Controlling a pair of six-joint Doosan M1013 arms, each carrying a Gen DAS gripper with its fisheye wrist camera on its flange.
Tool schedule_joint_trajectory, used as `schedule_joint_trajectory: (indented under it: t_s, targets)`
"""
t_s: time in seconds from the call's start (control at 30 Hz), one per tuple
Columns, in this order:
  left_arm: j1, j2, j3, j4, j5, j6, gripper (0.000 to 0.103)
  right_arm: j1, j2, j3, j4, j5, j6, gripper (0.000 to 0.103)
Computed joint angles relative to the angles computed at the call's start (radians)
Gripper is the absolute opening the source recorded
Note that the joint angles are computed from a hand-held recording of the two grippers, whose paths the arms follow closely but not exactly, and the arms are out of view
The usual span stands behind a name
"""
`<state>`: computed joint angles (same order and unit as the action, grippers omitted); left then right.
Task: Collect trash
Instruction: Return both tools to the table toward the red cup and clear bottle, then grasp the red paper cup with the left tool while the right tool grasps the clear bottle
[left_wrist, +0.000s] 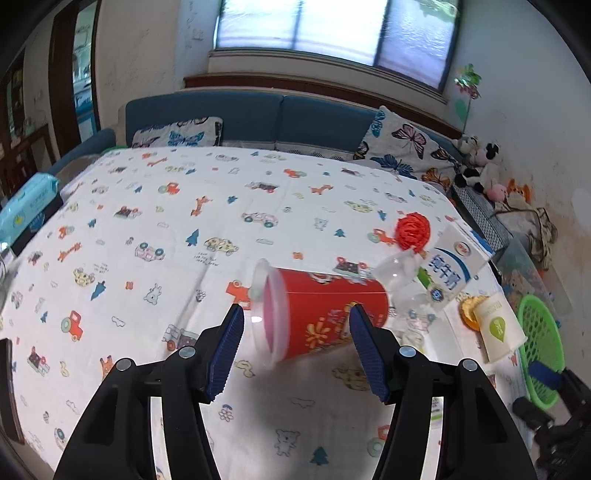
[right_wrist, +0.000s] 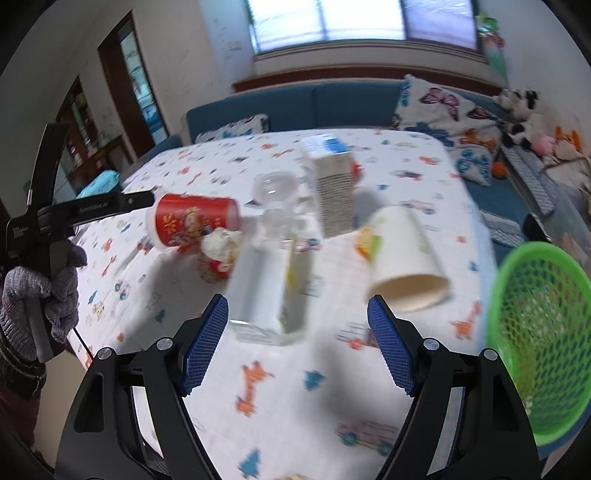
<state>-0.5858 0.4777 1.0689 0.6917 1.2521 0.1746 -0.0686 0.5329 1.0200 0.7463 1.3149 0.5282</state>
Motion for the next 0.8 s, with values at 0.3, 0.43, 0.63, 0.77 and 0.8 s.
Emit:
schedule_joint_trajectory:
  t_s: [0.3, 0.43, 0.63, 0.77, 0.8]
  targets:
    - [0.028, -0.013, 0.038, -0.046, -0.087, 0.019, 0.058, 0.064, 0.014, 0.0, -0.069, -0.022, 0.038, 0.072]
    - [0.041, -0.016, 0.048, -0.071, -0.118, 0.029, 0.058, 0.079, 0.022, -0.004, -0.09, -0.025, 0.052, 0.07]
    - [0.053, -0.021, 0.067, -0.093, -0.164, 0.043, 0.056, 0.1, 0.037, -0.014, -0.134, -0.044, 0.083, 0.062]
    - [0.058, -0.018, 0.066, -0.104, -0.186, 0.069, 0.055, 0.11, 0.047, -0.023, -0.156, -0.048, 0.101, 0.061]
    - [0.06, -0.017, 0.065, -0.107, -0.189, 0.073, 0.055, 0.111, 0.049, -0.024, -0.159, -0.048, 0.104, 0.06]
